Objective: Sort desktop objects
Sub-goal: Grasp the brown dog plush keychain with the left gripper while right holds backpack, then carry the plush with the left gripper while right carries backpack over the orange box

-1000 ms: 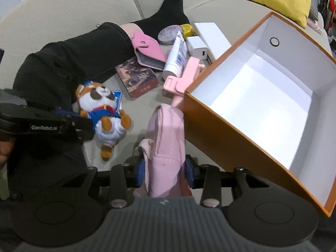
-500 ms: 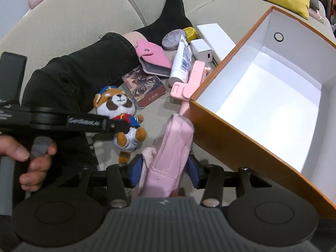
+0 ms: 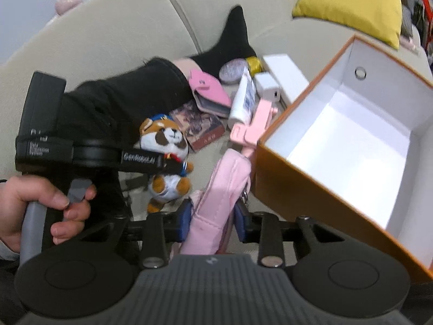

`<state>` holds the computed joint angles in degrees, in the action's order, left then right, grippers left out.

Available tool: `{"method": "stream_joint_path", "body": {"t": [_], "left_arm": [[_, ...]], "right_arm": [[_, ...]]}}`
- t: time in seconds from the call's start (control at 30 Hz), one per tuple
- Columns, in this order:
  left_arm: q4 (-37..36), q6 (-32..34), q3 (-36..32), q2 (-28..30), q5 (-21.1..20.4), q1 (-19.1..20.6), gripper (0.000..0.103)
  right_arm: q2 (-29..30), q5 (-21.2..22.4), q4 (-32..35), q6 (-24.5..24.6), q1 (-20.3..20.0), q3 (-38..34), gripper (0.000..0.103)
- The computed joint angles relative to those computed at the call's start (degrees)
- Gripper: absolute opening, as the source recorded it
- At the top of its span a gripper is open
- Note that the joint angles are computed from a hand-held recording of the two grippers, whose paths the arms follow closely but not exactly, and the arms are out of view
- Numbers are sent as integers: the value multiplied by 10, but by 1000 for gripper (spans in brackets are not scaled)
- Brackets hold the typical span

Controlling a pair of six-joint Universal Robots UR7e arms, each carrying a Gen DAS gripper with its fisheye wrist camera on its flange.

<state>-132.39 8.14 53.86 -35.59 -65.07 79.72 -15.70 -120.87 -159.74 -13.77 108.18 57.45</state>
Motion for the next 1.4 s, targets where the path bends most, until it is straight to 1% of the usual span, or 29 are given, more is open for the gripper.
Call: {"method": "stream_joint_path", "body": {"t": [0.17, 0.27, 0.33, 0.5, 0.57, 0.63, 0.7, 0.83, 0.9, 1.0, 1.1, 1.23, 1.27, 1.37, 1.4], "left_arm": [[-49, 70, 61, -45, -1, -13, 40], [-57, 108, 81, -67, -11, -22, 40], [-52, 124, 84, -76, -24, -27, 40], [-48, 160, 77, -85, -62, -42, 40], [-44, 172, 66, -80, -74, -48, 40], [-41, 183, 55, -74, -87, -56, 40], [-33, 197, 37, -63, -105, -63, 40], [-5, 218, -7, -32, -131, -77, 40], [9, 227, -27, -16, -140, -83, 40], [55, 234, -83, 25, -150, -88, 40], [103, 235, -148, 71, -146, -92, 40], [142, 243, -185, 100, -135, -96, 40], [157, 246, -205, 113, -131, -97, 40], [219, 245, -283, 159, -118, -98, 40], [245, 245, -321, 182, -113, -98, 40]], "right_arm": [[-19, 19, -42, -30, 7, 23, 35], [-29, 27, -67, -47, 11, 32, 35], [-38, 30, -86, -53, 13, 40, 35], [-58, 23, -140, -49, 15, 55, 34], [-65, 10, -159, -54, 15, 57, 34], [-66, -12, -177, -65, 16, 51, 34], [-65, -33, -192, -75, 14, 44, 34], [-66, -78, -207, -79, 7, 29, 34], [-61, -103, -206, -80, 1, 16, 34], [-50, -127, -187, -75, -11, -10, 35], [-49, -142, -171, -70, -24, -19, 34], [-43, -150, -134, -60, -43, -41, 34], [-42, -150, -121, -54, -47, -47, 34], [-40, -153, -88, -34, -58, -64, 34], [-39, -152, -78, -29, -62, -71, 34]]}}
